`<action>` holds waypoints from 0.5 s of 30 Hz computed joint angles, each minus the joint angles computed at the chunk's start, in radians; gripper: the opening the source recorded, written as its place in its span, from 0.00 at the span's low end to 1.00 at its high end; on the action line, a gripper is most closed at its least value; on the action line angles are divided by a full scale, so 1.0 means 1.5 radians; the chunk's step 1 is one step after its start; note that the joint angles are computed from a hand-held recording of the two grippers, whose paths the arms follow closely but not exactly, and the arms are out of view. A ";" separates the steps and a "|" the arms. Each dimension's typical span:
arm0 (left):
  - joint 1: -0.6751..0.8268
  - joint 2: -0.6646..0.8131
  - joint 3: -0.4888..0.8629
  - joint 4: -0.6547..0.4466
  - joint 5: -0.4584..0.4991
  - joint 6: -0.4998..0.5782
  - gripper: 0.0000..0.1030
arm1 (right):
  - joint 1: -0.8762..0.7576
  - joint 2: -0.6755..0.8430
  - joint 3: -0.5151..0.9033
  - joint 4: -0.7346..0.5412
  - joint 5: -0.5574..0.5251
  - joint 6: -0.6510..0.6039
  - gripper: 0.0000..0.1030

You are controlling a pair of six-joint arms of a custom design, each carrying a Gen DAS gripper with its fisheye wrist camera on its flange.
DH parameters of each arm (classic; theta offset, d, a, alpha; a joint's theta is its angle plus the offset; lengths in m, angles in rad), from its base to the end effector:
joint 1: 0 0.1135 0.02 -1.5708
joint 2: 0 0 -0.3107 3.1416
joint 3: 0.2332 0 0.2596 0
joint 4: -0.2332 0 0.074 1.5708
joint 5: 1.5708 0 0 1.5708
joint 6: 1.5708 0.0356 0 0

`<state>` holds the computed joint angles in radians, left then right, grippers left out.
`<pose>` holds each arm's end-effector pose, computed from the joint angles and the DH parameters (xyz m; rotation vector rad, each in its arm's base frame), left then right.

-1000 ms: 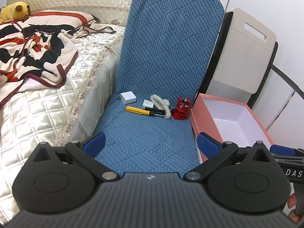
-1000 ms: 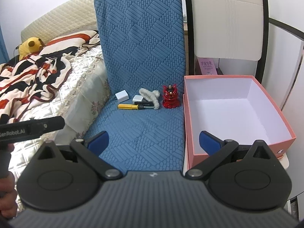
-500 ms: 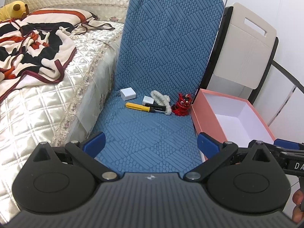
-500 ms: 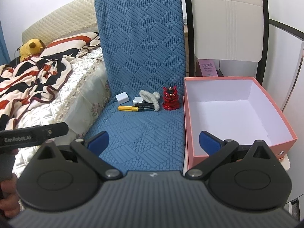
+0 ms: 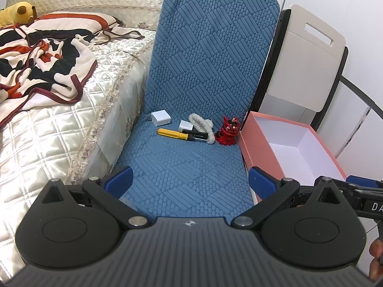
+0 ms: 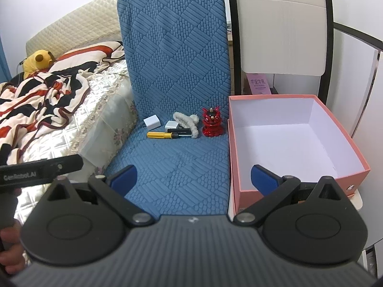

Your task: Organize rigid objects

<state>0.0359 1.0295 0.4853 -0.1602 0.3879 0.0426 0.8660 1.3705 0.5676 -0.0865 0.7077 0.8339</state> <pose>0.1889 -0.0067 0.2311 0.2104 2.2332 -0.3979 0.1734 0.1682 0.1995 0.2509 2.1882 0.0492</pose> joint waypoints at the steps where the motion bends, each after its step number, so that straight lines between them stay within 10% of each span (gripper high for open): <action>1: 0.003 0.001 0.000 -0.001 0.001 0.000 1.00 | 0.000 0.000 0.000 0.001 0.000 -0.001 1.00; 15: -0.025 0.026 -0.004 0.021 -0.026 -0.009 1.00 | -0.012 0.010 -0.016 0.034 -0.014 -0.003 1.00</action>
